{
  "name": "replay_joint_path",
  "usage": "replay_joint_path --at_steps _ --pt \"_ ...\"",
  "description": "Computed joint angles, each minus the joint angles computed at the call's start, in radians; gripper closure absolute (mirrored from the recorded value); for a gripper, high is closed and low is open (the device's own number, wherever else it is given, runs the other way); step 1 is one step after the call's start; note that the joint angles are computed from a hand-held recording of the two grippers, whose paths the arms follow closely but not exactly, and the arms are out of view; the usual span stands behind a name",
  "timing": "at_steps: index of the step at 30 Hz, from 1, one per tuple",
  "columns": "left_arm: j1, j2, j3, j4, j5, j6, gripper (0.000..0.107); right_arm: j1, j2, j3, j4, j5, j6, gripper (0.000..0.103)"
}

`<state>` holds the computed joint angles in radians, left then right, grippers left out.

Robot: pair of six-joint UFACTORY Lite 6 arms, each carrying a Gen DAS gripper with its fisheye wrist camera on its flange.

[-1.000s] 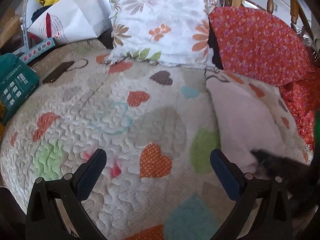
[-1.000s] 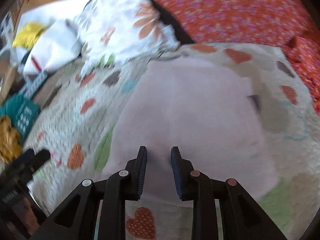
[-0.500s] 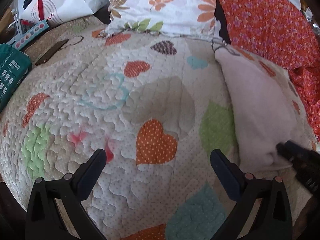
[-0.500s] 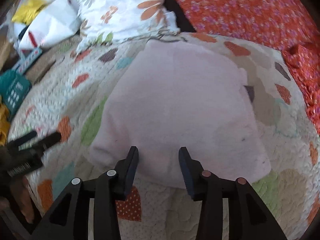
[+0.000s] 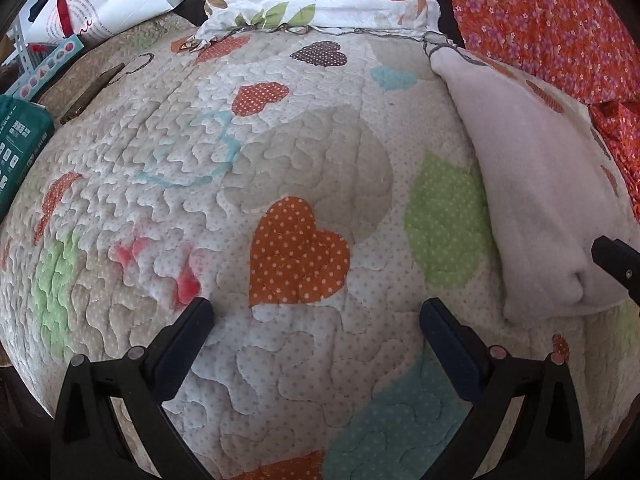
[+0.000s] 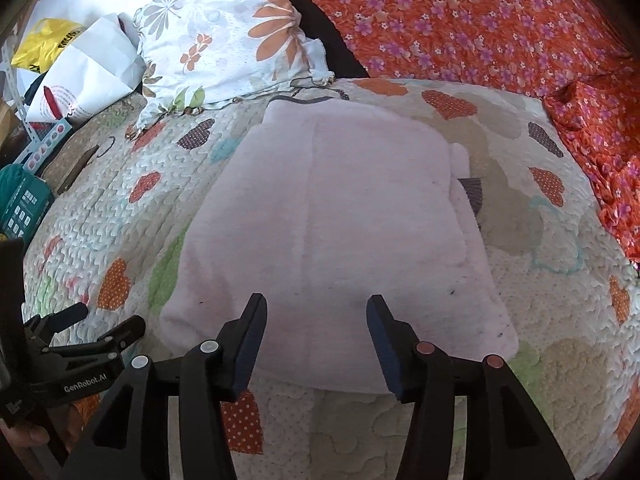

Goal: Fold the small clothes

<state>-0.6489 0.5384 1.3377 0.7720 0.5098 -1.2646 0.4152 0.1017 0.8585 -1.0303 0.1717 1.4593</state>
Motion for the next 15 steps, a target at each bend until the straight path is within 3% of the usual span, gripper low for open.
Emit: replay_joint_path --at_steps 15 --pt "0.005 0.012 0.000 0.008 -0.009 -0.018 0.004 -0.012 0.025 0.007 0.004 0.001 0.005 0.041"
